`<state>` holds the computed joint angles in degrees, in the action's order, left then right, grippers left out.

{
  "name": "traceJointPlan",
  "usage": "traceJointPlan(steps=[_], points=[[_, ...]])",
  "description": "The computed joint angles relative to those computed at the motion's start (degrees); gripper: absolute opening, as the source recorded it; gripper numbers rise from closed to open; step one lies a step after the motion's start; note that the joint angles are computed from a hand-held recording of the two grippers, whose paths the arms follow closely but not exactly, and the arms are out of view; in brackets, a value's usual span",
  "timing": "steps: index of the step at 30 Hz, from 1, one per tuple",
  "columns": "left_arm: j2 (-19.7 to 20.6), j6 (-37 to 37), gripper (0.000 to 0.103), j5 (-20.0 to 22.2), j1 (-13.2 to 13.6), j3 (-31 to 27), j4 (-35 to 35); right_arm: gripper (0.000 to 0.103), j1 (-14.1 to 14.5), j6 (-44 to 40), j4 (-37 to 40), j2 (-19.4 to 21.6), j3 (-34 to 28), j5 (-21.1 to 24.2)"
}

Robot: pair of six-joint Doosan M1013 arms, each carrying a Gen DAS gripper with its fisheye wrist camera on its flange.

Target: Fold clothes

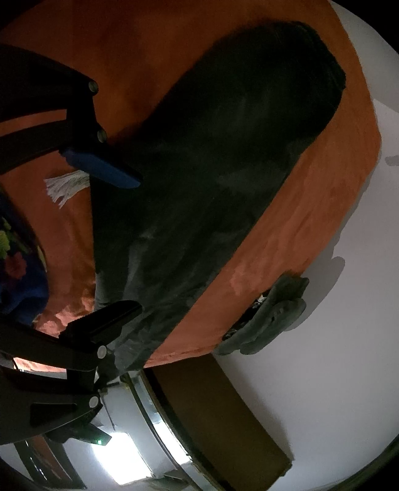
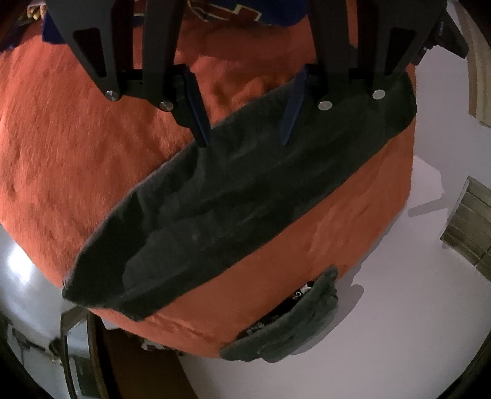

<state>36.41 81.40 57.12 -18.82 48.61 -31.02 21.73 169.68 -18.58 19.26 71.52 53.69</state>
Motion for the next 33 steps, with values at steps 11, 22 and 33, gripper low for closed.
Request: traceJointPlan(steps=[11,22,33], points=[[-0.04,0.44,0.077,-0.94,0.3,0.62,-1.78,0.047,0.09,-1.25,-0.27,0.04,-0.14,0.56],[0.07,0.62,0.077,-0.77,0.38,0.54,-2.02,0.047,0.08,-1.76,0.13,-0.02,-0.26,0.69],[0.18,0.92,0.077,-0.43,0.52,0.27,-2.29,0.047,-0.23,-2.79,0.53,-0.17,-0.04,0.45]])
